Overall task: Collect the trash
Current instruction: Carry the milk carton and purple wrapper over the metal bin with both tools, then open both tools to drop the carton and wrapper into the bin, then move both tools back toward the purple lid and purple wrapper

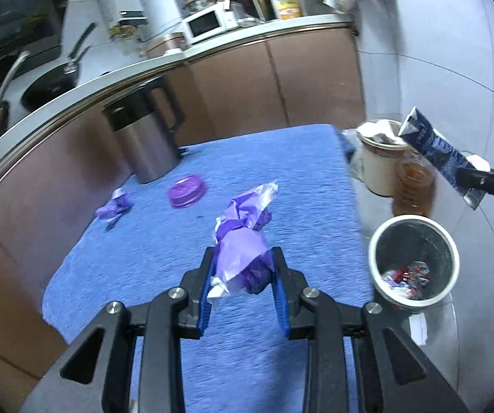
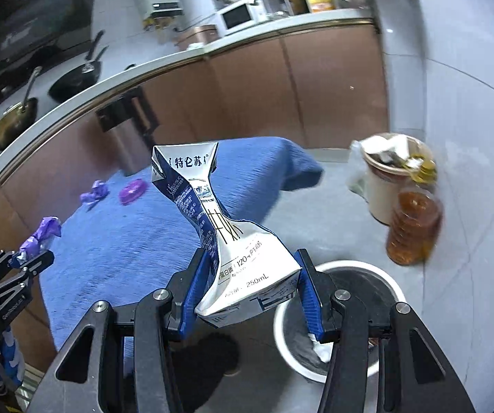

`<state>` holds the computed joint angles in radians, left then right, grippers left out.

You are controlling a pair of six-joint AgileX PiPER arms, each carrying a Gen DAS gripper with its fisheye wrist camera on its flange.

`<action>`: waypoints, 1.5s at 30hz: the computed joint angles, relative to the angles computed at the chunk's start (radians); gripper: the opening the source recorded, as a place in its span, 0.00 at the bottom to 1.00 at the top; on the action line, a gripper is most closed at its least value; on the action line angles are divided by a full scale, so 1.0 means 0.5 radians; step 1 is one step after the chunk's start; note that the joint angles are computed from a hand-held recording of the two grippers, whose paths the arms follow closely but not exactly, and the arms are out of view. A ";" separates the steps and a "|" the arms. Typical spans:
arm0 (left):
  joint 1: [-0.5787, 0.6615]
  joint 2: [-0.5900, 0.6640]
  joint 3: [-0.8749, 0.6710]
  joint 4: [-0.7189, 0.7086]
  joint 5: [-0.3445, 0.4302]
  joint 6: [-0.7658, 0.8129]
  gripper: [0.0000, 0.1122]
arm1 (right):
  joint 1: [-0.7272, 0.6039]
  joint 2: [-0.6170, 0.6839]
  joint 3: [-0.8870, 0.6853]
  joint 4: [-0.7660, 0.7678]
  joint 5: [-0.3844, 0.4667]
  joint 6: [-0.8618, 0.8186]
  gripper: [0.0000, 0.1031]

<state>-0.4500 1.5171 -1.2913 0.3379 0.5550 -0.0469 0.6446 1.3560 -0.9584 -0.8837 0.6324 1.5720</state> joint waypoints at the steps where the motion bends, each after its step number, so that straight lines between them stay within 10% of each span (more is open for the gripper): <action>1: -0.044 0.028 -0.027 -0.004 0.017 0.002 0.25 | -0.017 -0.021 0.042 -0.003 -0.009 0.023 0.48; 11: -0.383 0.426 -0.441 -0.272 0.260 0.253 0.26 | -0.352 -0.068 0.532 0.095 -0.308 0.205 0.48; 25: -0.561 1.426 -1.915 -0.826 1.057 0.442 0.40 | -0.768 0.383 0.603 -0.016 -0.689 0.244 0.63; 35: -0.489 1.306 -1.796 -0.977 1.005 0.431 0.41 | -0.752 0.176 0.769 -0.085 -0.550 0.402 0.65; 45: -0.376 0.730 -0.954 -0.711 0.518 0.303 0.41 | -0.454 -0.083 0.645 0.056 -0.201 0.310 0.65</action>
